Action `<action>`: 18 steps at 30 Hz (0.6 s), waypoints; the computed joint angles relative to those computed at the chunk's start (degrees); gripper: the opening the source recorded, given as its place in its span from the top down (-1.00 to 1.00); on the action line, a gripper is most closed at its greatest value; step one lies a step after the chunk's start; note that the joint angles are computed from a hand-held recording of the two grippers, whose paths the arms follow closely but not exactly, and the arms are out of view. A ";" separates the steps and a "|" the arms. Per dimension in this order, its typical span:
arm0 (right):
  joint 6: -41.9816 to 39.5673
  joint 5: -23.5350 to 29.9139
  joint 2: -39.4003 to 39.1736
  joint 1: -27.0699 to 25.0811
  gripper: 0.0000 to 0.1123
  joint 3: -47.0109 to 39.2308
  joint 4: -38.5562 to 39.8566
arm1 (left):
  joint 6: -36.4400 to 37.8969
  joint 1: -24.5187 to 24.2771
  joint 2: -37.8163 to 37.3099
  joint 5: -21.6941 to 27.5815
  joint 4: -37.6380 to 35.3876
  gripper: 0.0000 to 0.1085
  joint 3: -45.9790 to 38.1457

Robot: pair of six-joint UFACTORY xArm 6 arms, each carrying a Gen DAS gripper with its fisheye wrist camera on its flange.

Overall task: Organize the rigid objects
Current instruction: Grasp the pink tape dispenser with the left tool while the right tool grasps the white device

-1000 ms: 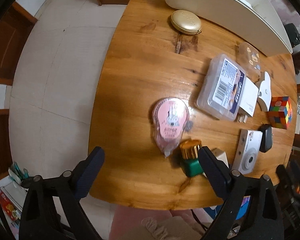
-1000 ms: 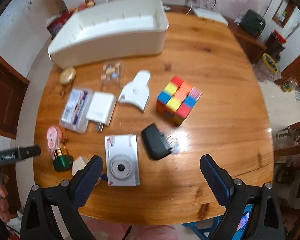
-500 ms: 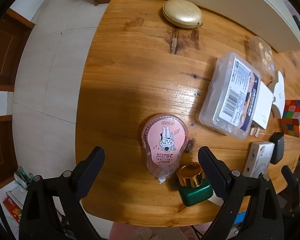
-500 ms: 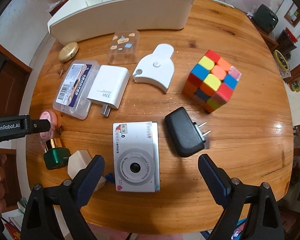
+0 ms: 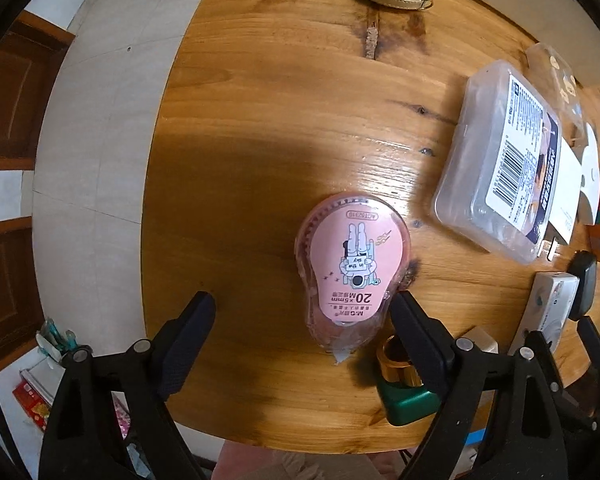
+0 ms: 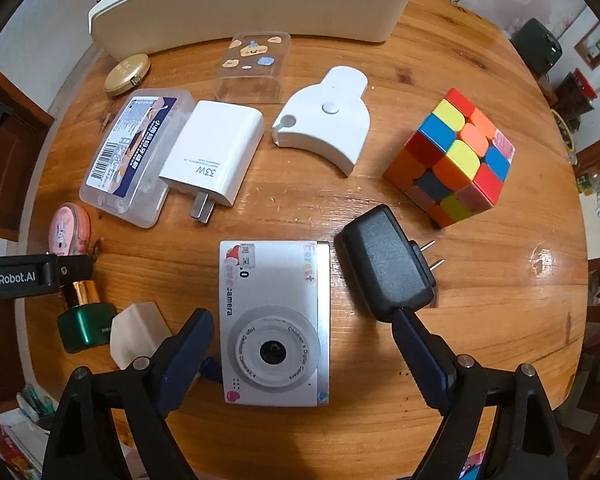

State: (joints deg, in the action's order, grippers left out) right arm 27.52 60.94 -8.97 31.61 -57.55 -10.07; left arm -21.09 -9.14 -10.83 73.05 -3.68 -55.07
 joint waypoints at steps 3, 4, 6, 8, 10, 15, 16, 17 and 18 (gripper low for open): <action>1.78 1.88 0.81 1.94 -0.57 -0.72 -2.89 | 1.38 1.06 -1.03 -0.41 -0.16 -0.65 1.13; 2.00 2.45 0.97 2.51 -0.55 -0.87 -3.72 | 1.75 1.30 -1.13 -0.44 -0.09 -0.63 1.19; 2.54 2.75 0.69 3.70 -0.36 -0.55 -4.58 | 2.38 1.49 -1.63 -0.48 0.12 -0.57 1.36; 0.27 2.98 0.73 3.77 -0.04 -0.38 -0.70 | 3.09 1.38 -2.13 -0.73 0.49 -0.41 1.37; 1.68 3.08 0.59 4.61 -0.04 0.04 -1.55 | 4.12 1.19 -2.62 -1.72 0.75 -0.20 1.91; 1.99 1.89 -0.80 4.61 -0.03 1.64 -0.53 | 7.16 1.79 -3.84 -3.09 1.45 0.22 2.65; 1.73 1.69 -1.13 4.35 -0.03 2.01 -0.17 | 7.77 2.10 -4.03 -3.41 1.45 0.22 2.96; 1.67 1.43 -1.56 4.18 -0.03 2.42 0.39 | 8.33 2.32 -4.07 -3.79 1.08 0.22 3.18; 1.45 1.26 -2.08 3.91 -0.03 2.88 1.38 | 8.89 2.72 -4.08 -4.21 0.29 0.22 3.39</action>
State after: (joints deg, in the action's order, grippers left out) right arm 28.97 62.20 -11.05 35.51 -54.67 -8.69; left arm -12.20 -6.42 -14.90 68.84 -3.40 -51.69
